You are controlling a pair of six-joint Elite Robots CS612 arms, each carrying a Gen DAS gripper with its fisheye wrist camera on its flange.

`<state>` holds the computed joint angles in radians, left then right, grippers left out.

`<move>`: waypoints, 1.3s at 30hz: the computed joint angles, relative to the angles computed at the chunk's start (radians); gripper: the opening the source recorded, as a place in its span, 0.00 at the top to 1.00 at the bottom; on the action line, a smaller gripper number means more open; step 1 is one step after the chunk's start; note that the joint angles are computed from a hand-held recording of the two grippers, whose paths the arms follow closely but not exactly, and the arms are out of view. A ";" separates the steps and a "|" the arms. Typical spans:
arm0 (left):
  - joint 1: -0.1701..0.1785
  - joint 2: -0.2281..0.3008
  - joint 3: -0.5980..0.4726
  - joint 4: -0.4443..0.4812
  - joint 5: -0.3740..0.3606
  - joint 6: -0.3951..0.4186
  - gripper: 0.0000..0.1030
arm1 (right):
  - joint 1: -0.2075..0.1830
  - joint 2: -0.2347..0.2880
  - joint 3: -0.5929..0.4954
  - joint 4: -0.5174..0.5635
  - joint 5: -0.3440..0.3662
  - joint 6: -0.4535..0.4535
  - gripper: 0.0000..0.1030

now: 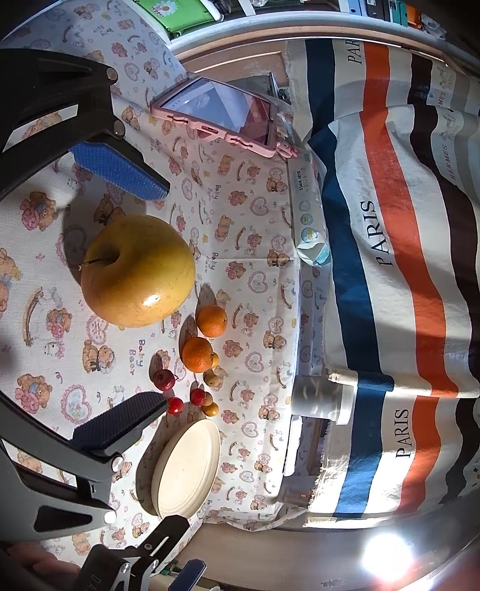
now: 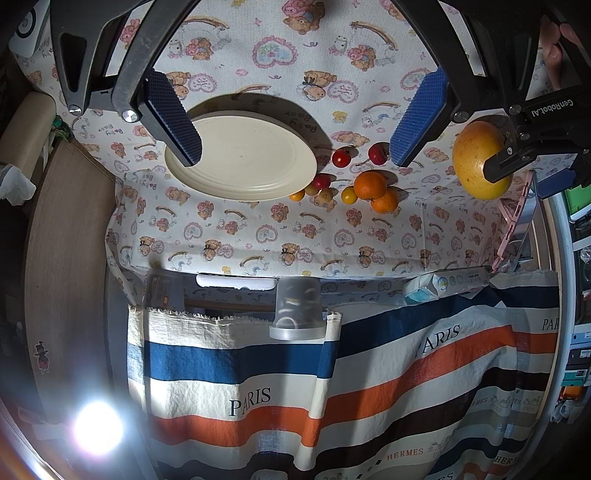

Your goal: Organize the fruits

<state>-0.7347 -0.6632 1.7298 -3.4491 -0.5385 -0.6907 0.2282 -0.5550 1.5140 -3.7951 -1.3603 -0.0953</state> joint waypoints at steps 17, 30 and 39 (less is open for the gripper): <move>-0.006 0.004 -0.006 -0.016 0.026 0.026 0.00 | 0.001 0.002 -0.002 -0.001 -0.001 0.000 0.00; -0.013 0.010 -0.004 -0.048 0.054 0.038 0.00 | 0.003 0.000 0.003 -0.012 -0.032 0.012 0.00; -0.015 0.007 -0.004 -0.032 0.056 0.026 0.00 | 0.002 0.001 0.001 -0.011 -0.037 0.013 0.00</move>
<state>-0.7493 -0.6563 1.7257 -3.4816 -0.4820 -0.6652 0.2306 -0.5538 1.5153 -3.8066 -1.3974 -0.0820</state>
